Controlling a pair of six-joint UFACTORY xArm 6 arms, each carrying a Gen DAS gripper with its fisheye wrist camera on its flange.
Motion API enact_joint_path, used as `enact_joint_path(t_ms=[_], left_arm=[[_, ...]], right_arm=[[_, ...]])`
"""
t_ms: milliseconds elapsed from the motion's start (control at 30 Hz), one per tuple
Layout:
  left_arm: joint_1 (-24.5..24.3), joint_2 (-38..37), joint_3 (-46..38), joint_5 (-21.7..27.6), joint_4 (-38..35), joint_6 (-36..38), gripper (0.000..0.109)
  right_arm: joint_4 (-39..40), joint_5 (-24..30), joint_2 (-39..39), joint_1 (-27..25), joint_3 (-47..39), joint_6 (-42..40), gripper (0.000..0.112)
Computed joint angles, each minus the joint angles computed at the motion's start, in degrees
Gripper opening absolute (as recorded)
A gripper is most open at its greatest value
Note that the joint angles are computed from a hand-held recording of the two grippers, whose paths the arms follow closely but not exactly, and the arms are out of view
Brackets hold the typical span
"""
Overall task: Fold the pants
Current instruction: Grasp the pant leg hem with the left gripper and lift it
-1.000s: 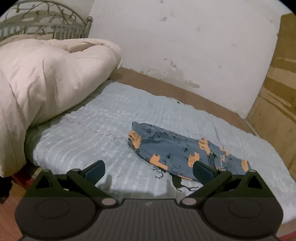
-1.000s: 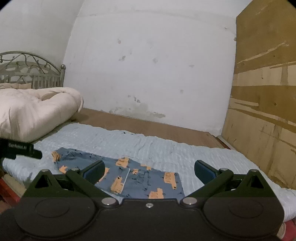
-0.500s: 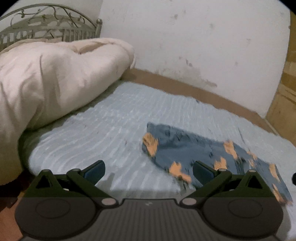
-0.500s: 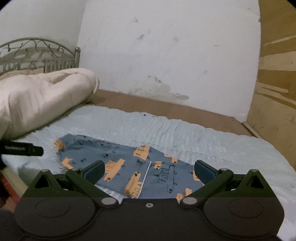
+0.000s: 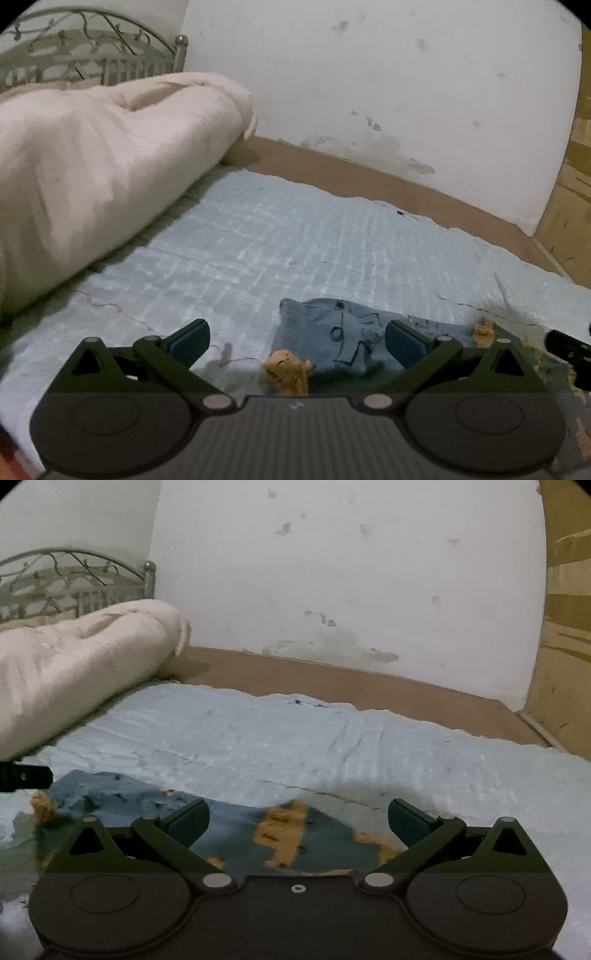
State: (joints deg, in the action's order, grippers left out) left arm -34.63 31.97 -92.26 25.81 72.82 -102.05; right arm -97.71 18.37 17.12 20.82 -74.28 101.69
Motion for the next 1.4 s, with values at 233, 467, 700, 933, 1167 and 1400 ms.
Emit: enact_joint_path(t_ms=[233,467,700,933,1167,1400], left_arm=[[-1.7,1.5,-0.8,1.6,-0.2,2.5,0.102],[-0.9,-1.6,4.5,-2.6,-5.4,1.1,0.102],[3.3,-0.1,4.9,-12.8,3.9,-13.6,0.102],[6.1,2.6,3.5,-17.7,10.3,-25.3,0.078],[5.3,2.9,2.8,-15.8,5.1,-21.4,0.043],[3.0,2.6,1.0,-9.1,0.6,-16.4,0.017]], right_arm=[[-10.4,6.0,-7.6,1.7,10.5,9.8,0.102],[-8.3,6.4,-16.9,3.5,20.8,10.3,0.102],[-14.9,4.3,-16.5,3.1,20.7,17.9,0.102],[-19.9,1.3,-12.6,2.1,17.3,22.0,0.102],[-15.1,0.9,-9.2,0.8,15.8,18.7,0.102],[-9.9,2.1,-8.4,0.1,16.8,14.9,0.102]])
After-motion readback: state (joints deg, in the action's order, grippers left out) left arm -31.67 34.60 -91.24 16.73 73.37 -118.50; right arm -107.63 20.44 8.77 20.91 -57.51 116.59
